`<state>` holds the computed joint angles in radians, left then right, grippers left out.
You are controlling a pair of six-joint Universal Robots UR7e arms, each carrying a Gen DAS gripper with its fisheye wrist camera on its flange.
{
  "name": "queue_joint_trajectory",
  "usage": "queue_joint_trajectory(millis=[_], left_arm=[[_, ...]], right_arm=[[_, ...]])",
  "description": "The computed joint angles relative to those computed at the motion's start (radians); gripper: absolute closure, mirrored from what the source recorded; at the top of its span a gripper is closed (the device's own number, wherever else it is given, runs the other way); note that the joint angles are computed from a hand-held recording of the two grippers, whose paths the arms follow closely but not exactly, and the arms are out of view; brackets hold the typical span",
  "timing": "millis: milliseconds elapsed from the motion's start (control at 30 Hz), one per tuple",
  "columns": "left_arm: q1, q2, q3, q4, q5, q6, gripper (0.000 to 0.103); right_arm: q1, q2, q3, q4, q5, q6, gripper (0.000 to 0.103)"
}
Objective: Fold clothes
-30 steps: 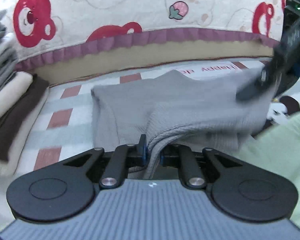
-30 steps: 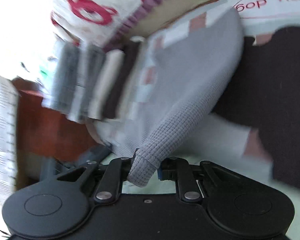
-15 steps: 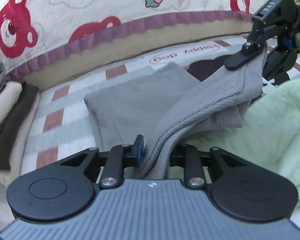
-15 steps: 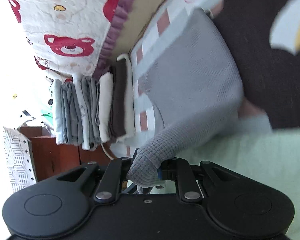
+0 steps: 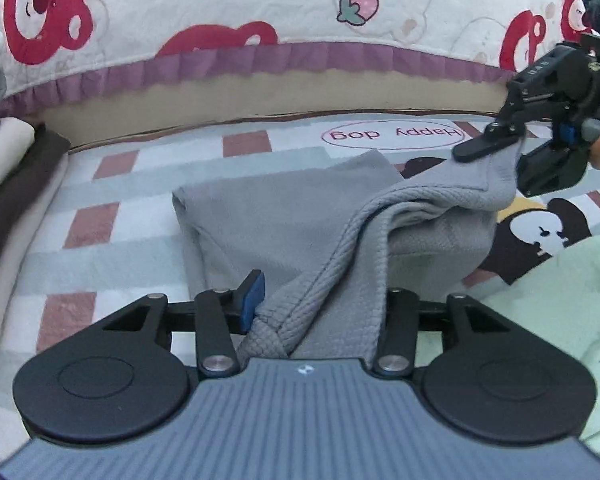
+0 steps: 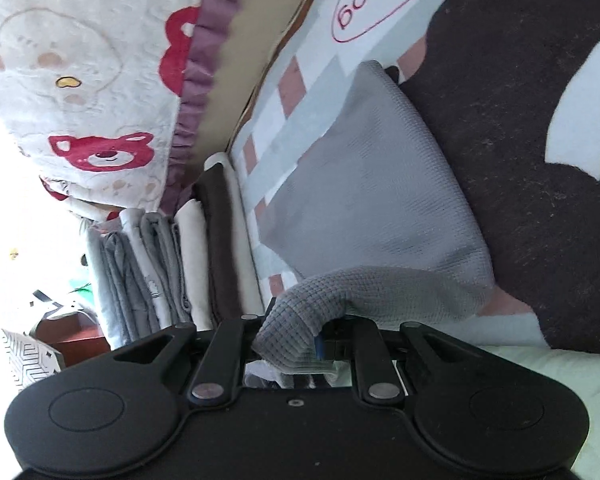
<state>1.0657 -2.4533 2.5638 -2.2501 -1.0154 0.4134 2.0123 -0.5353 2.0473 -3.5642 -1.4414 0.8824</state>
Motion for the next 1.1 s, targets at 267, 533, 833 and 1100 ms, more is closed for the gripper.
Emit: queue_joint_trajectory(millis=[267, 533, 833, 1100], left_arm=[[0.036, 0.169, -0.083, -0.078, -0.032, -0.034, 0.069], [0.097, 0.493, -0.07, -0.454, 0.12, 0.119, 0.051], [0.357, 0.574, -0.177, -0.544, -0.235, 0.024, 0.054], [0.449, 0.625, -0.181, -0.649, -0.355, 0.03, 0.056]], right_arm=[[-0.019, 0.018, -0.033, -0.001, -0.02, 0.032, 0.084], [-0.091, 0.06, -0.162, 0.144, -0.022, 0.008, 0.081], [-0.129, 0.085, -0.169, 0.111, -0.032, 0.061, 0.071], [-0.036, 0.022, -0.109, -0.015, -0.26, -0.279, 0.056]])
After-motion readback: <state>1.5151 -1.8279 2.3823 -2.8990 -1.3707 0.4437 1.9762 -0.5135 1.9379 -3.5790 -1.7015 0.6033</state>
